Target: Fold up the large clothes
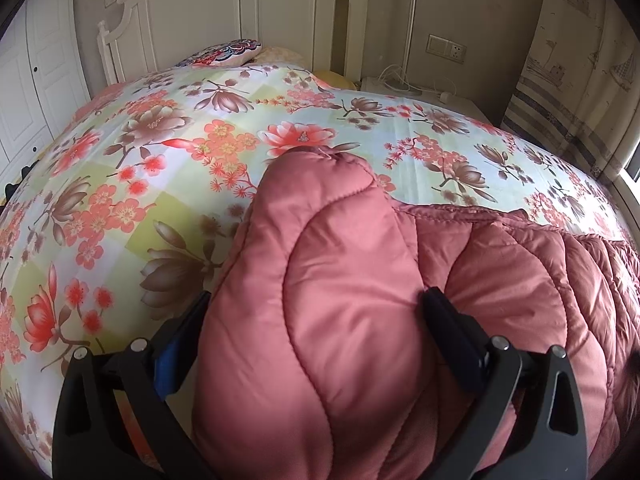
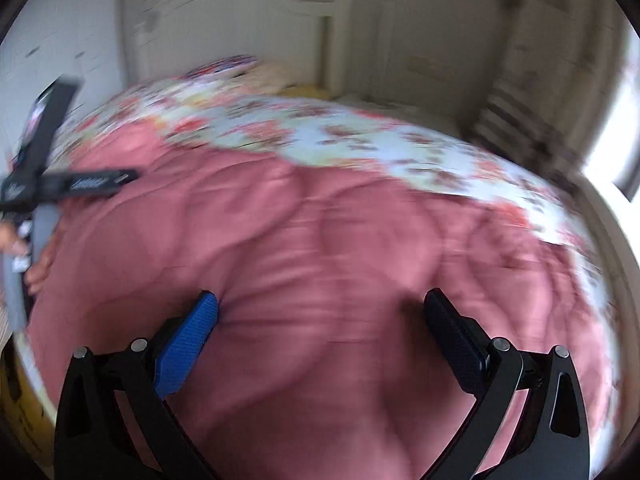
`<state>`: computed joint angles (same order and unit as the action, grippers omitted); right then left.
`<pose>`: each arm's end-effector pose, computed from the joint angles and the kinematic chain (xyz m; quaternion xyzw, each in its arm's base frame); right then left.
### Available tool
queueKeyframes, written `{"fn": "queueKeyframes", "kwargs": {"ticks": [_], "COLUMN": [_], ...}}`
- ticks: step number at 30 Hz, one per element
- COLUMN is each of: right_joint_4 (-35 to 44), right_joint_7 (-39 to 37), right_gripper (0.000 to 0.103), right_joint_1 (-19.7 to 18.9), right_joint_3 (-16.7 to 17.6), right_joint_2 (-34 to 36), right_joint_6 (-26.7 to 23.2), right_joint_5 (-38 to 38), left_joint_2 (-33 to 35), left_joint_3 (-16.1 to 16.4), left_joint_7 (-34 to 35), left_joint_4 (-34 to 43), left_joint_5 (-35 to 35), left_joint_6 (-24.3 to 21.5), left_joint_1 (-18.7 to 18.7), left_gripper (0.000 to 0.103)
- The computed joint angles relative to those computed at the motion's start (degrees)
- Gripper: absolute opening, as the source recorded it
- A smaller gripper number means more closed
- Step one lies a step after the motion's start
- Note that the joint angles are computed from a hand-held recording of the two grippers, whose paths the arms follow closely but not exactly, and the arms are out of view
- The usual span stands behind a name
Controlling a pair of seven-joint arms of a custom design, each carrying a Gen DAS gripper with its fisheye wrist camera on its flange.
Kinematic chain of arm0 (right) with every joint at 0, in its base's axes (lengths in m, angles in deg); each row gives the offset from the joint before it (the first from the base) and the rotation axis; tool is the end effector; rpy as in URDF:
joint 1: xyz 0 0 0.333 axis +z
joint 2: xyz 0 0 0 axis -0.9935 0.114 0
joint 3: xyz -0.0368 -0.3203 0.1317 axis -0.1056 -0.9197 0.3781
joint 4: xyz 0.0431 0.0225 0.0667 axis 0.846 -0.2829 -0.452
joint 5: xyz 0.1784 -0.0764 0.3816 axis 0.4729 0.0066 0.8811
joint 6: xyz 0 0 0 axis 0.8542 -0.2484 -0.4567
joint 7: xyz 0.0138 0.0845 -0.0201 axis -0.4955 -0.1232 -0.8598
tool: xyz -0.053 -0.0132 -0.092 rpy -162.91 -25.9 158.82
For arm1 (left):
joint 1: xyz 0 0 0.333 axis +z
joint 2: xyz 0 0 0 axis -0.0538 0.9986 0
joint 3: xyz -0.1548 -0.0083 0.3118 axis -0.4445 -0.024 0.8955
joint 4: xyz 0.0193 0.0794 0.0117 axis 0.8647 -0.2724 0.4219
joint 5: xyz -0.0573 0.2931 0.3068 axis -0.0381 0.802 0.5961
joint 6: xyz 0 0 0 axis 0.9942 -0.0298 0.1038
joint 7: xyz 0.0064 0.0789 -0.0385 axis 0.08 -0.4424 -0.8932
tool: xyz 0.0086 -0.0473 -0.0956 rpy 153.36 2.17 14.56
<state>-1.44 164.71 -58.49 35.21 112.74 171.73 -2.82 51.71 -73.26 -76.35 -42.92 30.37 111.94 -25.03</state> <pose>0.7397 0.4115 0.3679 -0.8338 0.3995 -0.1975 0.3259 0.6630 -0.2862 0.3486 -0.8215 0.4521 -0.1799 0.2973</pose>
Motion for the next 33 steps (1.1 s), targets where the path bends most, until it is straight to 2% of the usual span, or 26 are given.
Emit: {"fn": "queueKeyframes", "kwargs": {"ticks": [1, 3, 4, 5, 6, 7, 8, 9, 10, 11, 13, 14, 16, 20, 23, 25, 27, 29, 31, 33], "right_joint_4": [0.18, 1.01, 1.58, 2.1, 2.51, 2.96, 3.04, 2.94, 2.81, 3.09, 3.3, 2.53, 2.78, 3.03, 0.17, -4.8, -8.41, -13.08, -16.74, -19.8], "right_joint_7": [3.5, 7.34, 12.37, 16.85, 18.16, 16.96, 15.04, 13.56, 13.17, 14.17, 16.2, 17.31, 17.95, 16.64, 16.13, 14.15, 11.79, 6.48, 1.9, -3.01], "right_gripper": [0.098, 0.098, 0.098, 0.098, 0.098, 0.099, 0.099, 0.099, 0.099, 0.099, 0.099, 0.099, 0.099, 0.099, 0.098, 0.098, 0.098, 0.098, 0.098, 0.098], "right_joint_1": [1.0, 0.52, 1.18, 0.9, -0.89, -3.41, -7.21, -9.37, -9.88, -8.77, -4.75, -3.64, -3.66, -5.89, -6.49, -7.83, -8.93, -11.27, -12.88, -15.08], "right_joint_3": [-3.08, -5.21, -8.27, -9.67, -9.06, -6.46, -1.85, 0.75, 1.35, -0.04, -5.02, -6.26, -6.09, -2.72, -1.95, 0.3, 2.38, 6.61, 9.74, 13.59], "right_joint_2": [-0.14, 0.12, 0.59, 1.08, 1.66, 2.07, 2.35, 2.44, 2.35, 2.37, 2.34, 1.9, 2.12, 2.39, 0.62, -2.27, -4.49, -7.26, -9.28, -10.56], "right_joint_6": [0.5, -0.01, -0.39, -0.71, -1.12, -1.78, -2.08, -1.95, -1.9, -2.59, -3.1, -2.76, -2.77, -2.14, 0.54, 5.44, 8.03, 10.28, 11.67, 12.09], "right_joint_5": [-0.08, 1.51, 0.5, -1.78, -0.35, 2.26, 5.29, 7.45, 7.21, 5.08, 2.77, 1.53, 0.61, 1.96, 2.67, 3.46, 3.83, 3.61, 3.38, 3.49], "left_joint_2": [0.01, -0.02, 0.01, 0.02, 0.15, 0.22, 0.19, 0.17, 0.17, 0.17, 0.12, 0.1, 0.16, 0.07, -1.37, -3.78, -4.77, -4.29, -1.9, 3.2], "left_joint_3": [0.0, 0.02, 0.02, 0.02, 0.02, 0.01, 0.02, 0.02, 0.0, 0.0, 0.0, -0.01, -0.04, -0.03, 0.18, -0.8, -2.43, -3.84, -5.14, -6.18], "left_joint_7": [0.07, 0.03, 0.03, 0.09, 0.24, 0.3, 0.33, 0.25, 0.17, 0.22, 0.21, 0.22, 0.35, 0.49, -2.51, -5.86, -7.03, -7.09, -3.56, 3.95], "left_joint_4": [0.02, -0.05, -0.02, 0.01, 0.24, 0.39, 0.35, 0.32, 0.32, 0.34, 0.25, 0.21, 0.33, 0.84, 1.17, -0.93, -1.38, -0.64, 1.66, 6.79], "left_joint_5": [-0.02, 0.02, 0.05, 0.08, 0.11, 0.1, 0.11, 0.12, 0.14, 0.14, 0.15, 0.15, 0.1, 0.08, 4.71, 10.25, 13.54, 14.86, 14.27, 9.51], "left_joint_6": [-0.1, 0.02, 0.04, 0.01, -0.34, -0.6, -0.63, -0.56, -0.51, -0.63, -0.54, -0.51, -0.64, -2.42, -8.73, -5.89, -4.85, -4.9, -4.66, -7.16], "left_joint_1": [-0.02, 0.0, -0.02, -0.03, -0.14, -0.23, -0.21, -0.2, -0.23, -0.25, -0.2, -0.18, -0.19, -0.74, -3.88, -4.77, -5.54, -6.17, -6.88, -7.69], "left_gripper": [0.101, 0.101, 0.101, 0.101, 0.101, 0.101, 0.101, 0.101, 0.101, 0.101, 0.101, 0.101, 0.101, 0.101, 0.101, 0.101, 0.101, 0.101, 0.101, 0.101]}}
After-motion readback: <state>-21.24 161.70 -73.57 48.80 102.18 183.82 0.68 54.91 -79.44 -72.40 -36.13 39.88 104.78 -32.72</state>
